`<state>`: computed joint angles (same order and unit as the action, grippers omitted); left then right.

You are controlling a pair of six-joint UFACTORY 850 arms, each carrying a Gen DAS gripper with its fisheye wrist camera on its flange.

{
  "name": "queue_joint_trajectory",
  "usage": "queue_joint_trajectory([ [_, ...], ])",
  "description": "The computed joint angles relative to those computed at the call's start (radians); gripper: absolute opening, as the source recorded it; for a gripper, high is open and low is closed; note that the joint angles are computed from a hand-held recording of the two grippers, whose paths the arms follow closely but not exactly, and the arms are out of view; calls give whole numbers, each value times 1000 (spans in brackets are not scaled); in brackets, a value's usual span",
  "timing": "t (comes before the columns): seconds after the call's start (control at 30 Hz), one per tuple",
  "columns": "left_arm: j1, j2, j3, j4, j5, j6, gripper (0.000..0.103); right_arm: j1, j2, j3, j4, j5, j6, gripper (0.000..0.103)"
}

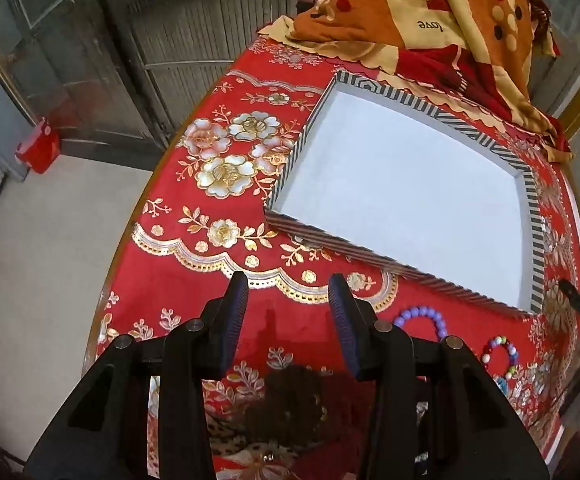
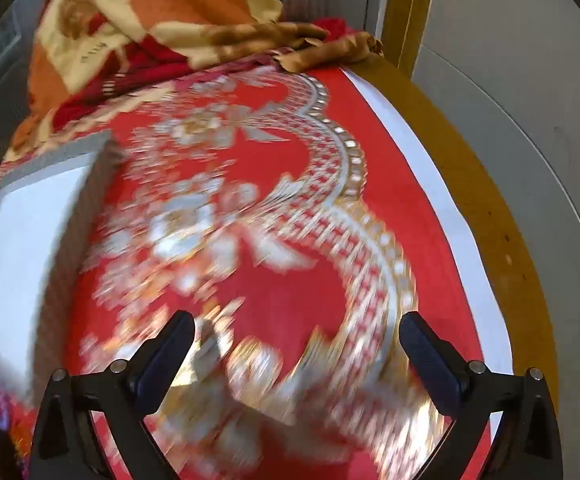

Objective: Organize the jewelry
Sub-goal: 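Move both tools toward the jewelry lying beside the white tray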

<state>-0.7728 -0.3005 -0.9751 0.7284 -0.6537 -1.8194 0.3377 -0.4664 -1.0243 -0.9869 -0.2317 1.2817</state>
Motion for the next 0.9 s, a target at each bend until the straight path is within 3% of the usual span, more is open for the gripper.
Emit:
queue_joint_trajectory([
  [0.2, -31, 22, 9, 27, 16, -26, 41, 120, 188, 123, 105, 13, -37, 102],
  [0.37, -55, 45, 18, 48, 18, -40, 41, 225, 296, 157, 298, 17, -132, 102],
  [0.57, -81, 65, 31, 58, 9, -43, 41, 336, 330, 135, 296, -63, -109, 102],
  [0.73, -97, 77, 43, 71, 0, -52, 41, 393, 339, 129, 202, -83, 37, 102],
  [0.9, -102, 94, 55, 76, -5, -56, 41, 436, 320, 104, 169, -135, 46, 102],
])
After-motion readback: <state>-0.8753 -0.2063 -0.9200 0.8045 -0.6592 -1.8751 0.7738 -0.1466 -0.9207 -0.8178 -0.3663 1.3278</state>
